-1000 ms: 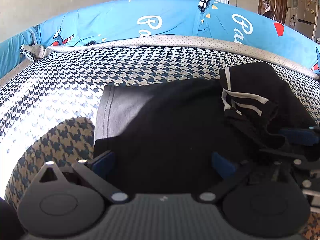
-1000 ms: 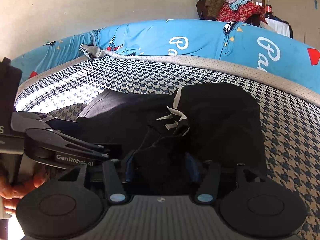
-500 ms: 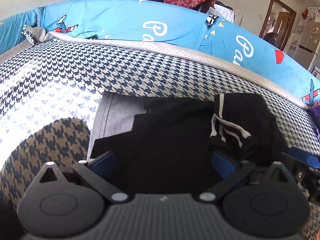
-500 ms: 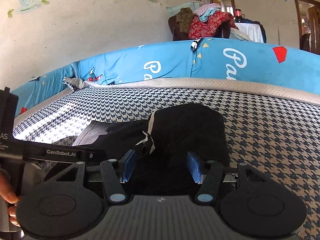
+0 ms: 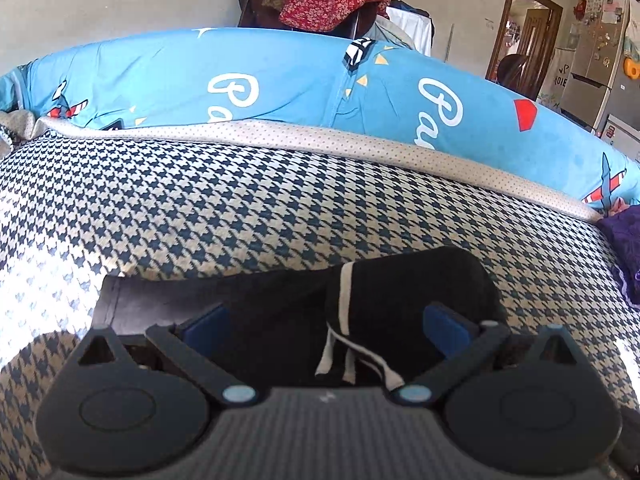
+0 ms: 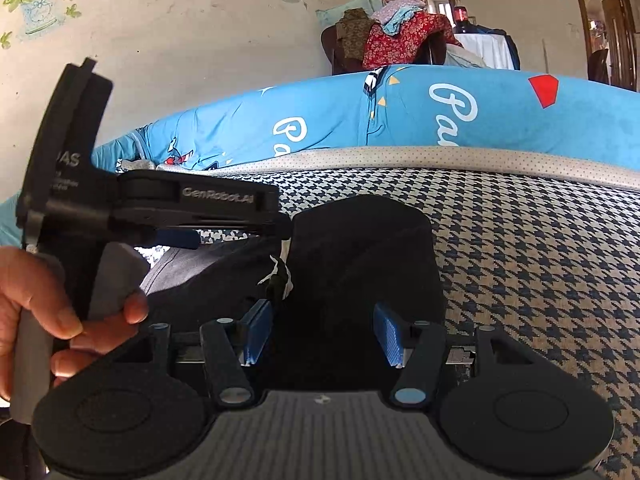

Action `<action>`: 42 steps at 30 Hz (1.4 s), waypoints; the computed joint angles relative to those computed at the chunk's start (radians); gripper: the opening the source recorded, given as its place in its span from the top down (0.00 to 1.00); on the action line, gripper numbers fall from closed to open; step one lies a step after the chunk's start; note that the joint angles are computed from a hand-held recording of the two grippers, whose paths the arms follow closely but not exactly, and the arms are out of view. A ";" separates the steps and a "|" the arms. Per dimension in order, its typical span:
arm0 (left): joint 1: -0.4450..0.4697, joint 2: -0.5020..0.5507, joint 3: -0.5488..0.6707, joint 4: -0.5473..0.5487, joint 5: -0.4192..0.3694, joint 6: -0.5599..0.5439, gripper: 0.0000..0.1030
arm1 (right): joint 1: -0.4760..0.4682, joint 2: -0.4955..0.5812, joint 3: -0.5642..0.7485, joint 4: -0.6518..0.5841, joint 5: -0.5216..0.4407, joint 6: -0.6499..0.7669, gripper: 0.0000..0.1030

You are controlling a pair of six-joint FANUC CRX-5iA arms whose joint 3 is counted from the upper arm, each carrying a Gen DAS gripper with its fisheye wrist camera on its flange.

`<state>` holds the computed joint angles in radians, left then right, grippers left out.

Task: Fold clothes

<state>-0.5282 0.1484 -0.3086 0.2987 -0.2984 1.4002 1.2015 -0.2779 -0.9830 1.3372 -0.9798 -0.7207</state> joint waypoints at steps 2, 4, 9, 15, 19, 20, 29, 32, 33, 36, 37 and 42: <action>-0.013 0.028 0.048 -0.058 -0.030 0.053 0.00 | -0.001 -0.006 -0.002 0.004 0.002 -0.004 0.46; -0.027 0.055 0.096 -0.120 -0.059 0.109 0.00 | -0.009 -0.015 -0.006 0.012 0.014 -0.006 0.46; -0.053 0.125 0.194 -0.195 -0.126 0.189 0.00 | -0.013 -0.015 0.003 -0.039 0.033 0.013 0.46; -0.075 0.211 0.294 -0.207 -0.200 0.231 0.00 | -0.017 -0.016 0.022 -0.173 0.038 0.024 0.46; -0.076 0.254 0.328 -0.182 -0.226 0.229 0.00 | -0.010 -0.013 0.027 -0.191 0.021 0.038 0.47; -0.075 0.259 0.326 -0.171 -0.222 0.225 0.00 | -0.009 -0.011 0.028 -0.193 0.020 0.038 0.47; -0.071 0.251 0.271 -0.122 -0.147 0.151 0.00 | -0.031 -0.001 0.033 -0.173 0.054 0.010 0.34; -0.066 0.250 0.269 -0.101 -0.154 0.126 0.00 | -0.026 0.012 0.043 -0.179 0.045 0.027 0.32; -0.064 0.252 0.275 -0.097 -0.166 0.120 0.00 | -0.026 0.014 0.044 -0.178 0.045 0.027 0.32; -0.061 0.269 0.324 -0.112 -0.232 0.129 0.00 | -0.025 0.014 0.042 -0.172 0.045 0.026 0.30; -0.061 0.274 0.343 -0.121 -0.259 0.133 0.00 | -0.026 0.014 0.040 -0.168 0.046 0.026 0.29; -0.052 0.269 0.383 -0.147 -0.324 0.169 0.00 | -0.052 -0.010 0.013 -0.120 0.089 -0.029 0.23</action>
